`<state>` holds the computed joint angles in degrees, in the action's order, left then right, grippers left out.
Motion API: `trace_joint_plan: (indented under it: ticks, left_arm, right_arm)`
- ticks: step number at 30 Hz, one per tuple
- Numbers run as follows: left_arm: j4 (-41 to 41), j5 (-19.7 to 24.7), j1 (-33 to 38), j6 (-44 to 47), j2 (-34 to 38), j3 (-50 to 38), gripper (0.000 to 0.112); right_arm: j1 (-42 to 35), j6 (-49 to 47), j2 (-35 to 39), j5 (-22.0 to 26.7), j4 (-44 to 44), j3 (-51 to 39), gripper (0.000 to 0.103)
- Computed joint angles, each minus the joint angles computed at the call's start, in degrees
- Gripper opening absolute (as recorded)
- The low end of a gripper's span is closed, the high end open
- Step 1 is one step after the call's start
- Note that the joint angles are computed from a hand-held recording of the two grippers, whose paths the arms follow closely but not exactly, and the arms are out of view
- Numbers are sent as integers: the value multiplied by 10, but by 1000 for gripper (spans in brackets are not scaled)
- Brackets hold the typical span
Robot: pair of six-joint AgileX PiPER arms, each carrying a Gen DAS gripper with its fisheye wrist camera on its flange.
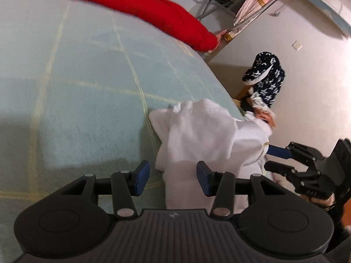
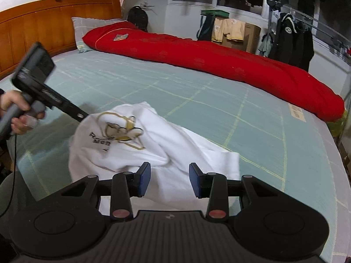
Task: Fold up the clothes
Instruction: 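Close the right gripper on the shirt edge while the left gripper closes on the shirt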
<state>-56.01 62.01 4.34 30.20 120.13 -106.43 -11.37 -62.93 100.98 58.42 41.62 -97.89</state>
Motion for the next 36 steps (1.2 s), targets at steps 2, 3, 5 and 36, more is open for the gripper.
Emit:
trace_joint_plan:
  ticks: [2, 3, 5, 36]
  left_arm:
    - [-30, 2, -1, 15, 2, 18, 45]
    - [-44, 4, -3, 37, -3, 31, 44]
    - [-56, -6, -8, 79, -25, 61, 30]
    - [-81, -1, 17, 67, 1, 44, 11]
  right_arm:
    - [6, 5, -4, 1, -5, 0, 44]
    - [8, 7, -6, 1, -8, 0, 44]
    - [11, 11, -7, 2, -12, -1, 44]
    - [-27, 40, 9, -4, 7, 6, 52]
